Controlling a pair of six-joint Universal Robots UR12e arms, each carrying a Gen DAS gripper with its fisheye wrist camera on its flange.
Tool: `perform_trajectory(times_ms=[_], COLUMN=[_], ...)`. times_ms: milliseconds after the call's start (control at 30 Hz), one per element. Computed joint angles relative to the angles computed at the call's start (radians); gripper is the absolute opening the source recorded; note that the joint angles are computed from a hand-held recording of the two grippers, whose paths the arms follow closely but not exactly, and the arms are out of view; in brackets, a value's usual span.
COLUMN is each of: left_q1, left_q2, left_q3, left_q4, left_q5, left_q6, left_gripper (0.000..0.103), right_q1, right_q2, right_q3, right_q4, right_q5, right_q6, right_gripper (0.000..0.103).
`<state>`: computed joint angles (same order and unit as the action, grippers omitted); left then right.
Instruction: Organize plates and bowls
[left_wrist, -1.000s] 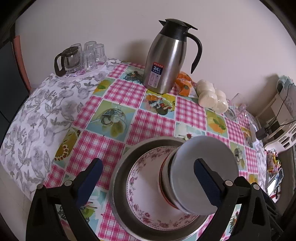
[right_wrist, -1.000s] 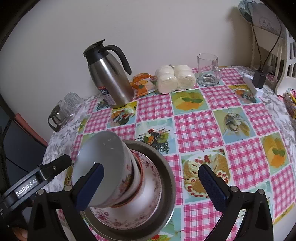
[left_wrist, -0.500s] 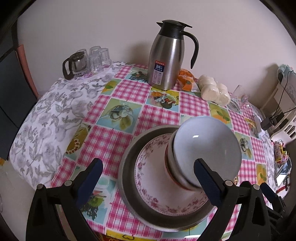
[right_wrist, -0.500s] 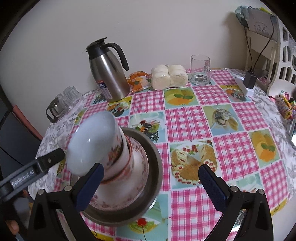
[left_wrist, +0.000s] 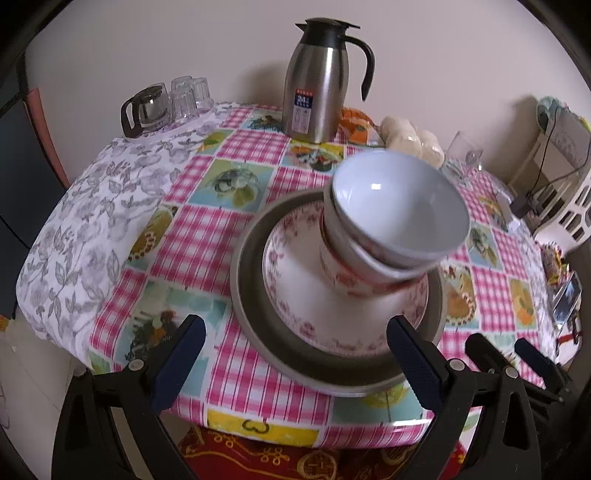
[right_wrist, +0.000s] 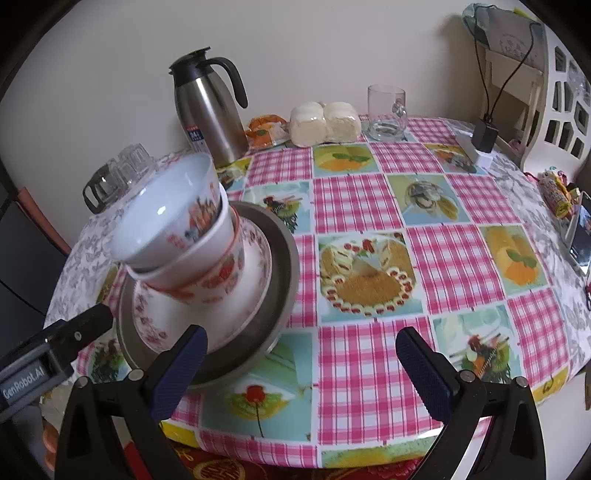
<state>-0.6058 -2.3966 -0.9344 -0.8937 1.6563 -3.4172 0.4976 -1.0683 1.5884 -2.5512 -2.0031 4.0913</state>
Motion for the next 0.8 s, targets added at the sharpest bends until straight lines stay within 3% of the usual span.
perform_trajectory(times_ms=[800], left_q1=[-0.036], left_q2=[0.024], left_q3=[-0.038], left_q4=[-0.059], left_q5=[0.145], left_q6=[0.034], left_gripper=[0.099], right_q1=[0.024], right_q2=[-0.028], right_q3=[0.048], right_q4=[0.019], right_q5=[-0.029], right_q6=[0.034], right_gripper=[0.103])
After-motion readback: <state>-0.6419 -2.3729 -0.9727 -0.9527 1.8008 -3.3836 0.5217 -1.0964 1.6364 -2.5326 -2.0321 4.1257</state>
